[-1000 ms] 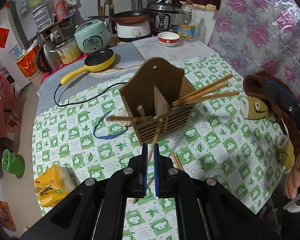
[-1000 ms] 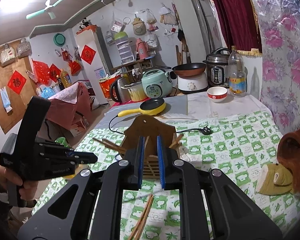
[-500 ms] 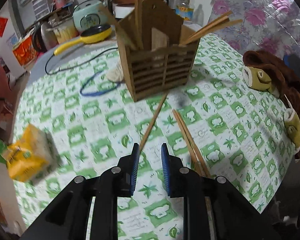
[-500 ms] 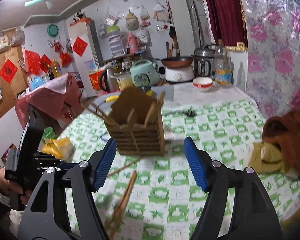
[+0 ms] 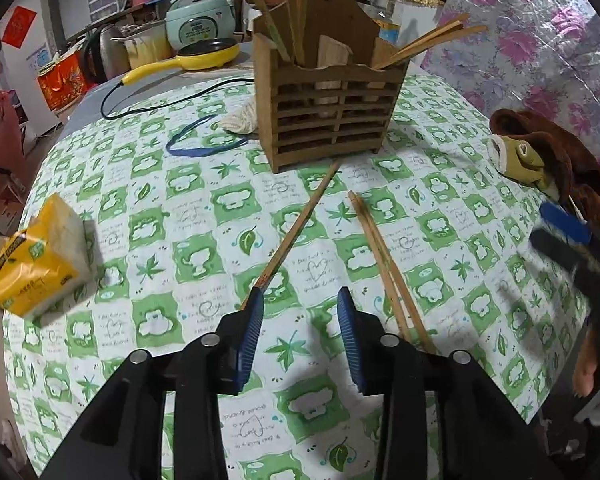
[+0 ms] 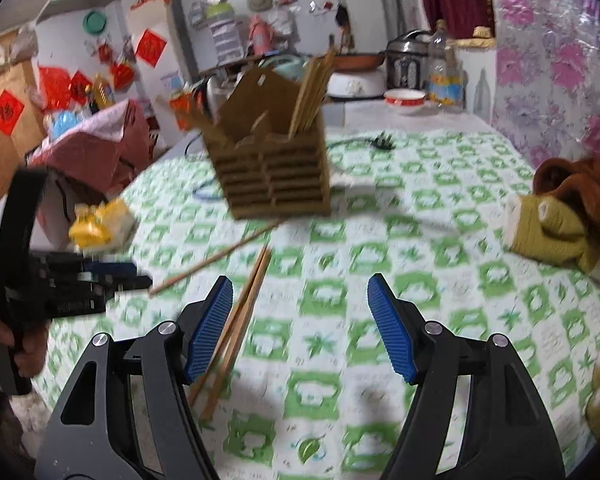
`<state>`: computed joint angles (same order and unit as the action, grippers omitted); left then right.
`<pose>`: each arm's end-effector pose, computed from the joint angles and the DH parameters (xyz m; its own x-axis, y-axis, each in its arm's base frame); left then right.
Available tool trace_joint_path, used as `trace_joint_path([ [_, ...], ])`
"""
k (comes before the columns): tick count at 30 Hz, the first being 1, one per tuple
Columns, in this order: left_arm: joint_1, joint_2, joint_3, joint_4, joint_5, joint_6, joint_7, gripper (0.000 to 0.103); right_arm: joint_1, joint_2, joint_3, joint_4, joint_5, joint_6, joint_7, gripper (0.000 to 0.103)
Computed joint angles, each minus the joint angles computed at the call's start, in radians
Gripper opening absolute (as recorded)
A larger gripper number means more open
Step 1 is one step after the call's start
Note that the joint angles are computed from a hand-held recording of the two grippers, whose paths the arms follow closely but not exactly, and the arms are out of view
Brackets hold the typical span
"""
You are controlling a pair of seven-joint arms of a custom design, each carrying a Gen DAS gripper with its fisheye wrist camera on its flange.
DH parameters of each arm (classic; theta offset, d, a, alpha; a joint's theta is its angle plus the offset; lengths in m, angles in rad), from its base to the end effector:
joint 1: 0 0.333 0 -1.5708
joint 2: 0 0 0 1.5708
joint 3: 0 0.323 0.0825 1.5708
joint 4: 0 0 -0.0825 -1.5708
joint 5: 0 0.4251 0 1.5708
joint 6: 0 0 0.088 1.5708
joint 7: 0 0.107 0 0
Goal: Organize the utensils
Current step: 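Open both tools to release the chopsticks in the holder, then move back to the loose chopsticks and close the right tool on one, then close the left tool on a chopstick while the right tool holds its chopstick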
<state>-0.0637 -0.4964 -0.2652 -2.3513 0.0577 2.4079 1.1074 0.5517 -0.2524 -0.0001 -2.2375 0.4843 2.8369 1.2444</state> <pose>0.4547 -0.1696 0.5626 0.0798 -0.9948 0.0640 -0.8423 -0.1016 -0.5293 0.4876 0.2717 0.5610 0.5305 -0.8250 -0.1947 -0.6187 -0.2199 -0.7543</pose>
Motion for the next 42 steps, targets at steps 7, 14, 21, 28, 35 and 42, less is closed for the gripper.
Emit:
trace_joint_path([
  [7,-0.004,-0.046,-0.004,-0.063,-0.019,0.038,-0.029,0.042,0.025,-0.021,0.028,-0.064,-0.032,-0.064,-0.029,0.068],
  [14,-0.025,-0.082,-0.013,-0.114,-0.054,0.058,-0.05,0.044,0.032,-0.043,0.046,-0.111,-0.084,-0.116,-0.028,0.056],
  [21,-0.057,-0.109,-0.011,-0.157,-0.107,0.069,-0.064,0.045,0.045,-0.054,0.049,-0.134,-0.098,-0.136,-0.022,0.051],
  [28,-0.067,-0.117,-0.017,-0.174,-0.124,0.058,-0.075,0.046,0.046,-0.051,0.069,-0.15,-0.152,-0.095,0.01,0.038],
  [35,-0.086,-0.108,-0.02,-0.163,-0.139,0.059,-0.074,0.047,0.079,-0.048,0.022,-0.144,-0.085,-0.104,-0.027,0.007],
  [42,-0.137,-0.08,-0.026,-0.141,-0.169,0.069,-0.039,0.05,0.043,-0.067,0.004,-0.141,-0.02,-0.125,-0.029,0.006],
])
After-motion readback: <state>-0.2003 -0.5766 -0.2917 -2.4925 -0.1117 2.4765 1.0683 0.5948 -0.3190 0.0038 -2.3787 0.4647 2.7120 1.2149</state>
